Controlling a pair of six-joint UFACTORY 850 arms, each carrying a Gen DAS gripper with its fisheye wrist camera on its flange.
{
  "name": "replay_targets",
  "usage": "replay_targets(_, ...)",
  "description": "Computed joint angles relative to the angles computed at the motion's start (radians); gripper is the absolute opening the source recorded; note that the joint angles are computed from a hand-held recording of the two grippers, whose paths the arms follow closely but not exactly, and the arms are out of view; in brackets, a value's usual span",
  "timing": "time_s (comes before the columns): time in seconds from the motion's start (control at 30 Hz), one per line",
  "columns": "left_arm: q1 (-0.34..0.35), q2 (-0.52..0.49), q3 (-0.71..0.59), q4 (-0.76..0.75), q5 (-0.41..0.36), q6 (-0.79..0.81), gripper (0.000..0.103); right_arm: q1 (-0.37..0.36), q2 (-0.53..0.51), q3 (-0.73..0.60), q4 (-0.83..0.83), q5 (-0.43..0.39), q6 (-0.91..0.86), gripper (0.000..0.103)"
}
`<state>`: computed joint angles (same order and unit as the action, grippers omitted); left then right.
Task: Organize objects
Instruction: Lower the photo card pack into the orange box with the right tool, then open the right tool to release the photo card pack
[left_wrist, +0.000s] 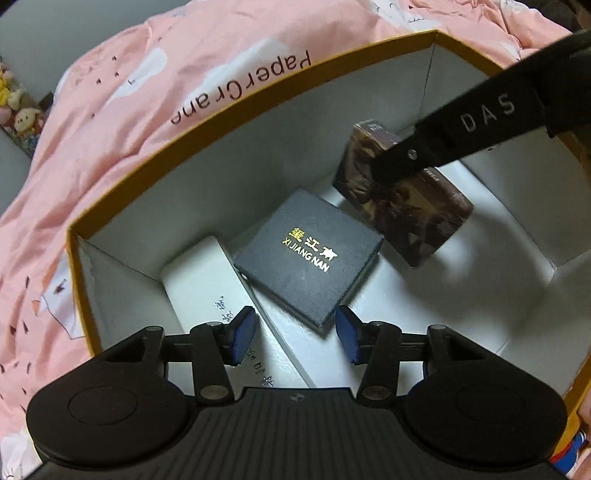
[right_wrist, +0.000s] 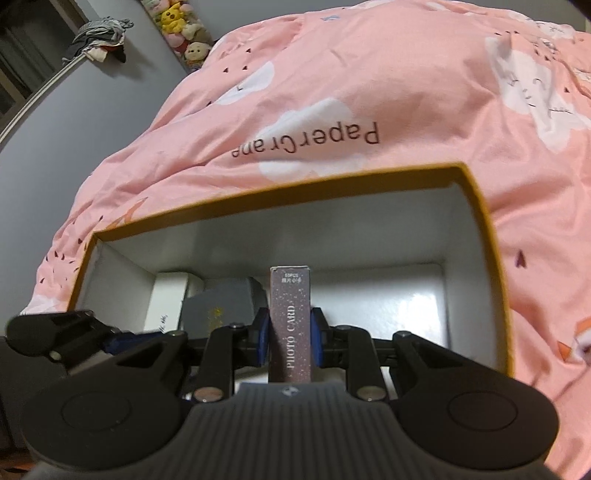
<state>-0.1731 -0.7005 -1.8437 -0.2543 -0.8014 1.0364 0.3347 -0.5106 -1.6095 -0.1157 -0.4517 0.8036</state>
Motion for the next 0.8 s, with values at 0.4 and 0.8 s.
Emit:
replay_targets(0.4, 0.001, -0.041, -0.059, 0.029, 0.036, -0.086, 0.055, -0.051, -0.038, -0.015, 0.335, 0.063, -0.222, 0.024)
replay_targets(0.8, 0.023, -0.056, -0.091, -0.056, -0.019, -0.043, 0.054, -0.034, -0.098, -0.117, 0.133, -0.141, -0.225, 0.046)
